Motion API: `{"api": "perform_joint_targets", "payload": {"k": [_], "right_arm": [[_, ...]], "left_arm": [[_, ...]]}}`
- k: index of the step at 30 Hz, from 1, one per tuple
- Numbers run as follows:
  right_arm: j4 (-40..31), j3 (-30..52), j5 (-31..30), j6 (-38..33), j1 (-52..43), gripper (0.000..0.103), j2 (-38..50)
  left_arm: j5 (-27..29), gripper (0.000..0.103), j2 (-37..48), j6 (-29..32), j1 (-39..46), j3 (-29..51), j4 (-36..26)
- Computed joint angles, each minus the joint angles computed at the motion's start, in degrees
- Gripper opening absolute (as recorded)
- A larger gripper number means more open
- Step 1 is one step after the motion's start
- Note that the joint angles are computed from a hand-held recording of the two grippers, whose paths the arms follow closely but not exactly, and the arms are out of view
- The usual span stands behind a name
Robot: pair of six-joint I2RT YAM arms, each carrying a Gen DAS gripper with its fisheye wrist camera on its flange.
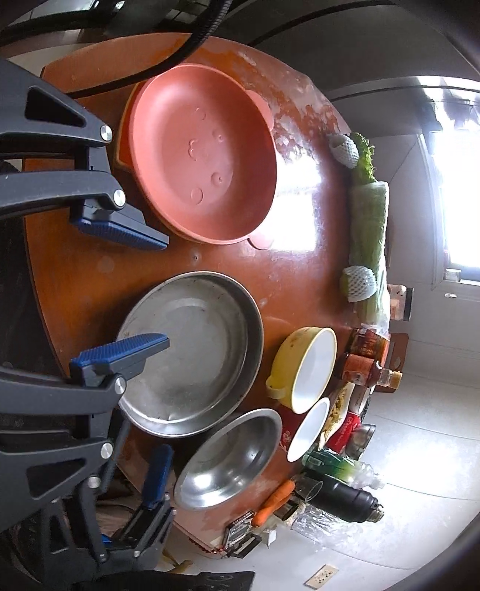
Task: Organize plates and bowls
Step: 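Grasp the flat silver tray rim with the left tool and lift it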
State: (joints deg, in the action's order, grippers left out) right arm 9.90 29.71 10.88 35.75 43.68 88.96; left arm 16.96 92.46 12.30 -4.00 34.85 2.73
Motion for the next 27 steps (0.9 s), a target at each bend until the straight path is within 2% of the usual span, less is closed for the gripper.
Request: {"api": "perform_joint_targets", "payload": {"k": [6,11,13,16,24,27], "right_arm": [[2.5,0.3,2.1,0.2,-1.6,0.067,2.2],[3.6,1.6,5.1,-1.8,-0.9,0.054,5.0],[4.4,1.7,5.8,-2.9,-1.1,0.044,5.9],[5.1,1.8,6.4,-4.4,-1.0,0.039,6.7],[6.5,2.2,7.1,-5.9,-0.9,0.038,7.9],[6.5,2.3,7.5,-5.7,-0.7,0.038,8.0]], "left_arm": [[-0.3,0.047,2.5,-0.9,-0.7,1.0,0.8],[-1.1,0.047,4.5,-1.3,-1.7,1.7,1.2],[-1.4,0.047,5.6,-1.5,-2.1,2.3,1.4],[-2.0,0.047,7.1,-2.1,-2.7,3.0,1.7],[-6.0,0.047,7.4,-2.1,-4.8,1.6,5.6],[-9.0,0.039,6.8,-1.4,-6.0,0.1,8.3]]}}
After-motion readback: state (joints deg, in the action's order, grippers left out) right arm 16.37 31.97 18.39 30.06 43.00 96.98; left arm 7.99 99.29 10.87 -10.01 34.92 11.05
